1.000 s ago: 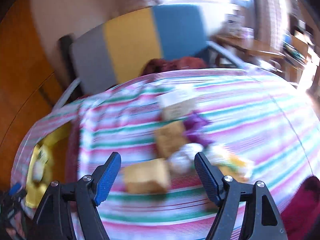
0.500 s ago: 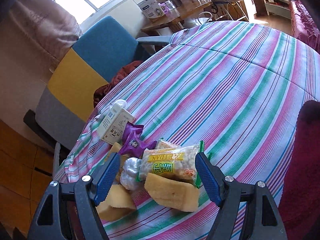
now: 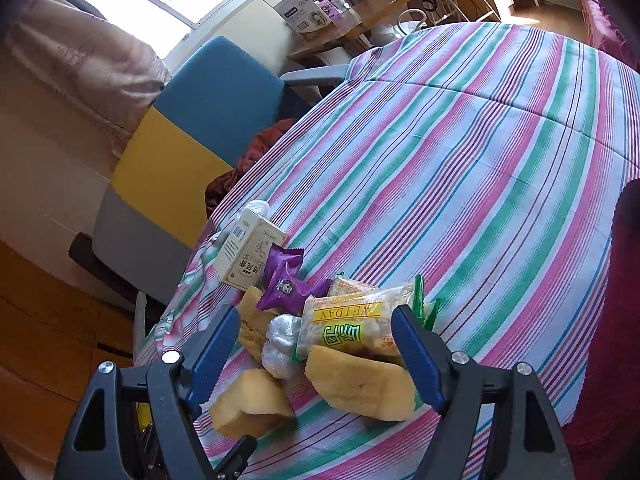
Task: Organize objects
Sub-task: 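Move the left gripper back to the table and grasp a yellow sponge, then lift the yellow sponge with left gripper while right gripper reaches the WEIDAN snack bag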
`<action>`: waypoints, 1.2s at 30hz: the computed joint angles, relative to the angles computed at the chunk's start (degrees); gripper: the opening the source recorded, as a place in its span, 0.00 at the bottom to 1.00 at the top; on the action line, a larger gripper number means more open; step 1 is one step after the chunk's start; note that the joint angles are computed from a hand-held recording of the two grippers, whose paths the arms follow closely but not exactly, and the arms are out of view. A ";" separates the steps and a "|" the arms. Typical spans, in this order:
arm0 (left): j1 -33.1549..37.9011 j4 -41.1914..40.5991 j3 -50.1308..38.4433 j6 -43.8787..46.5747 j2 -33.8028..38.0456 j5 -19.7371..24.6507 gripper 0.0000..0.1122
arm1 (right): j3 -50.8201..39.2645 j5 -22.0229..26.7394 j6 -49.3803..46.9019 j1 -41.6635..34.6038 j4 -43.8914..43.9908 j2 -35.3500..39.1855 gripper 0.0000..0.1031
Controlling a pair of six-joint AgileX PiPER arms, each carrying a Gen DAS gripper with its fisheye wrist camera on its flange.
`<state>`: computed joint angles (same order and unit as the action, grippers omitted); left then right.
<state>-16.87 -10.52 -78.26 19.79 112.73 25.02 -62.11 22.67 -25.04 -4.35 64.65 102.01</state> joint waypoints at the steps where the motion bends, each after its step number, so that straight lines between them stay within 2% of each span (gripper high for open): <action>1: 0.02 0.03 -1.58 -0.58 1.54 0.96 0.80 | -0.16 0.33 0.00 -0.11 0.13 0.25 0.77; 2: 0.31 -1.31 -2.41 0.15 2.56 1.53 0.76 | -0.35 0.57 0.26 -0.20 -0.06 0.47 0.77; 3: 0.87 -4.48 -3.26 2.48 3.57 2.66 0.59 | -0.54 0.68 0.88 -0.19 -0.62 0.63 0.77; 4: 1.07 -5.39 -3.56 2.52 4.30 3.20 0.52 | -0.71 0.83 1.20 -0.21 -0.99 0.82 0.77; 8: 3.40 -16.57 3.35 9.90 0.75 -1.71 0.43 | -1.57 1.10 3.65 0.25 -3.91 1.44 0.77; 11: 5.46 -24.36 9.81 15.82 -3.40 -3.80 0.37 | -2.18 0.88 5.98 0.74 -6.75 1.72 0.77; 13: 6.68 -32.16 15.14 23.33 -6.69 -5.18 0.36 | -2.43 0.69 7.83 0.97 -8.74 1.87 0.77; 19: 8.23 -48.39 26.18 39.29 -13.85 -7.50 0.34 | -4.87 2.29 16.34 1.00 -16.76 4.07 0.77; 24: 9.65 -50.42 29.55 41.30 -18.83 -6.06 0.34 | -7.41 4.52 18.88 1.95 -20.64 6.12 0.78; 28: 10.93 -48.14 30.78 38.96 -20.73 -4.57 0.34 | -7.76 7.83 7.51 1.59 -10.58 6.87 0.80; 30: 11.11 -46.39 31.54 37.35 -21.57 -4.35 0.34 | -7.97 13.47 -2.60 0.39 -0.23 8.29 0.80; 31: 11.18 -45.00 31.71 36.03 -21.87 -4.08 0.34 | -8.86 19.12 -7.07 -0.76 4.81 10.13 0.80; 32: 11.05 -43.93 31.99 35.06 -22.13 -4.18 0.34 | -9.45 22.67 -9.30 -0.95 7.57 11.58 0.80; 33: 10.93 -42.96 32.05 34.35 -22.25 -4.23 0.34 | -9.85 23.93 -9.80 -0.63 8.03 12.14 0.80; 36: 10.22 -39.35 31.47 31.06 -21.69 -4.30 0.34 | -8.28 20.63 -10.07 -0.16 7.66 10.01 0.80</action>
